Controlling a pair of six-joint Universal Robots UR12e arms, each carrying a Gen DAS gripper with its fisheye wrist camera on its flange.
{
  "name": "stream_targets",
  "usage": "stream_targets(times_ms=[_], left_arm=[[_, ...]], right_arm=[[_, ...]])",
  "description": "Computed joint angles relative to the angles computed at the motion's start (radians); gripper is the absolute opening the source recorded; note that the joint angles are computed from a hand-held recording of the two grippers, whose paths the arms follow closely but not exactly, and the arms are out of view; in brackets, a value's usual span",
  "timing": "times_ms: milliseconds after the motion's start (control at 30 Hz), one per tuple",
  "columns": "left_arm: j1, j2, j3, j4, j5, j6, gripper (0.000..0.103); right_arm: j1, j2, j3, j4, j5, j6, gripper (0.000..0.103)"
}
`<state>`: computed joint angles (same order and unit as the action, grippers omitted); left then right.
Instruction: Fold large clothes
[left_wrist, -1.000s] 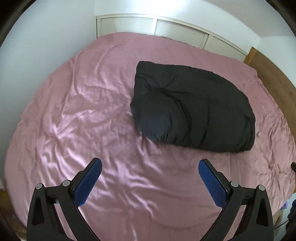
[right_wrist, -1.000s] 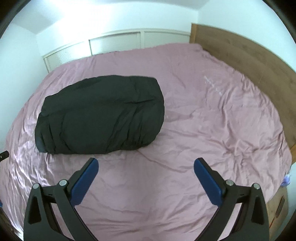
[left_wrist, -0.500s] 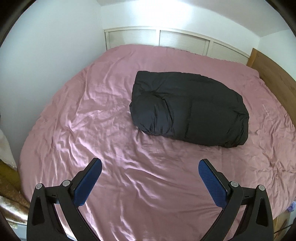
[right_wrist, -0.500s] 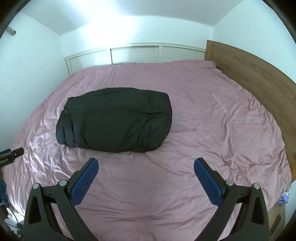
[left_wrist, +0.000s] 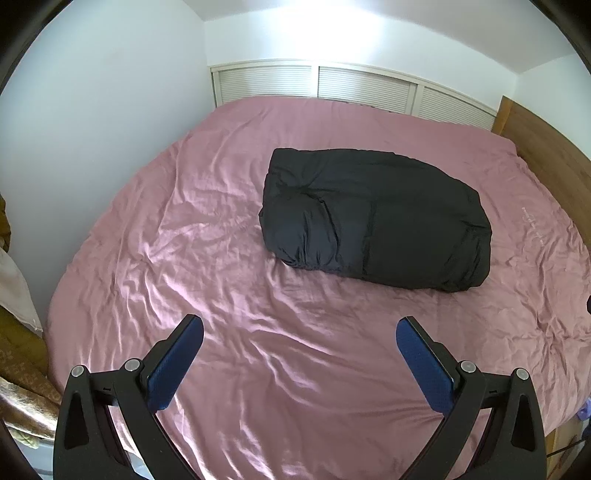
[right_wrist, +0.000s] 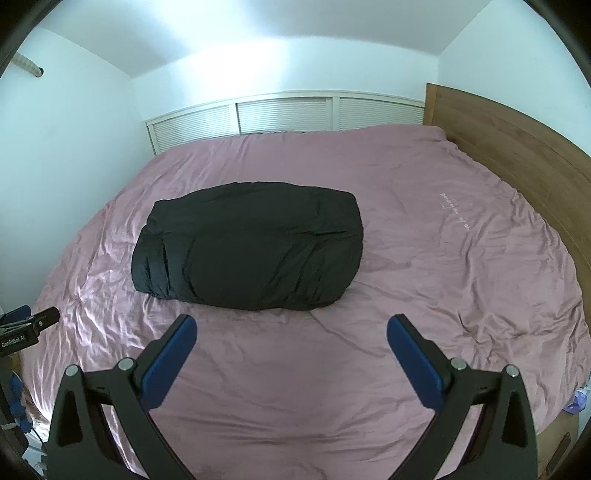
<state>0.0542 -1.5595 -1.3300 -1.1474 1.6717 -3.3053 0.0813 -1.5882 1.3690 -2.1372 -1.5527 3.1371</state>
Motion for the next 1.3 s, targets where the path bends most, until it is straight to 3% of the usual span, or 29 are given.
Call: stream_targets(times_ms=[400,1300], left_arm=[[0.011,-0.002,0.0,-0.013,-0.008,0.038,0.102],[0.012,-0.006,-0.008,0.022,0.025,0.035,0.102]], right_arm=[[0.027,0.007,0.002,0.008,-0.029,0.02,0.103],[0.023,0.002,0.018,0.078,-0.051,0.042,0.103]])
